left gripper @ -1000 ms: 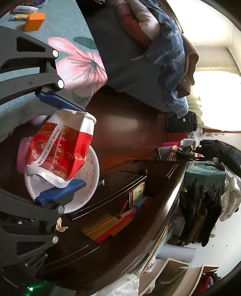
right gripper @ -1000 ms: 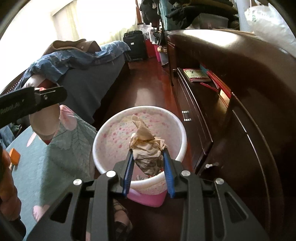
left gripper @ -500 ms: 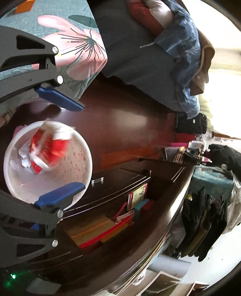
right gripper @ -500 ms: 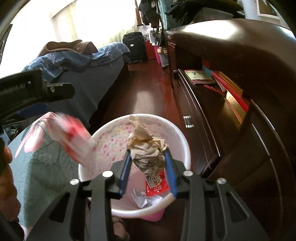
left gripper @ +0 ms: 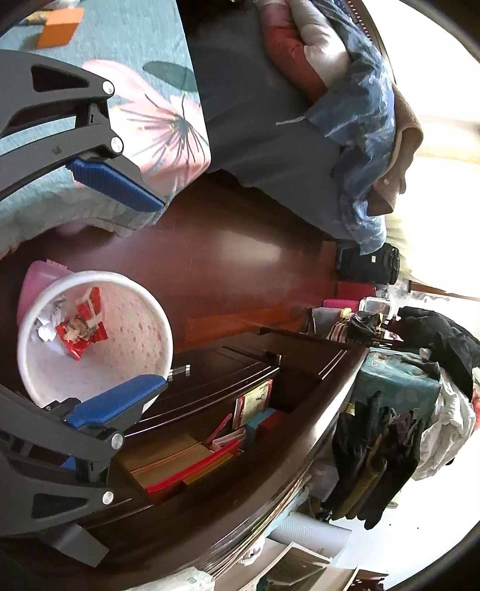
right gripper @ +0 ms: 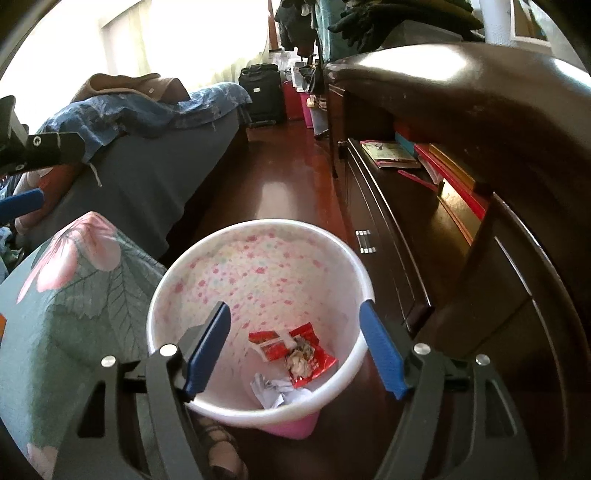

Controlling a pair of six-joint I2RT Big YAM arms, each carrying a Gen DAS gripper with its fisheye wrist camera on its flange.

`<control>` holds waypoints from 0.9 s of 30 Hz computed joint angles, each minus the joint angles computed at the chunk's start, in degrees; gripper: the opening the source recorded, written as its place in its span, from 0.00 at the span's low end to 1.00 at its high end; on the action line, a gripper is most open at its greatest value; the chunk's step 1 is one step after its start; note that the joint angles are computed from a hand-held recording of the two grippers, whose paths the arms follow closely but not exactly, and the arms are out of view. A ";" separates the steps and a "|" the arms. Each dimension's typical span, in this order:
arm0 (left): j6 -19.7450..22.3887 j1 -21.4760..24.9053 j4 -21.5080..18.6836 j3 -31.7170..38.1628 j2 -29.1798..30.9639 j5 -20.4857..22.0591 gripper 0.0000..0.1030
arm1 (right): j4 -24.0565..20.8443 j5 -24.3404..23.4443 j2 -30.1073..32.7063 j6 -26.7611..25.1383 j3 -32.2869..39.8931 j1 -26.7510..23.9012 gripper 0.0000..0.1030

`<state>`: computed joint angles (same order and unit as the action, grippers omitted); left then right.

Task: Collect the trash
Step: 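Move both open tools back over the table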

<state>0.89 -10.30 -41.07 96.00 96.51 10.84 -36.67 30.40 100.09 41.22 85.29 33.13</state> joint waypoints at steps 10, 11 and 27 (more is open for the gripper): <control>3.52 3.83 -0.49 -7.50 -8.12 0.71 0.91 | -5.86 1.51 -2.34 3.46 1.60 5.51 0.89; 3.72 4.27 -0.37 -8.33 -8.88 0.91 0.92 | -6.79 1.65 -2.47 3.94 2.03 6.22 0.89; 9.89 24.45 -2.18 -18.11 -17.78 1.84 0.96 | -18.33 3.15 5.39 -2.60 21.27 19.21 0.95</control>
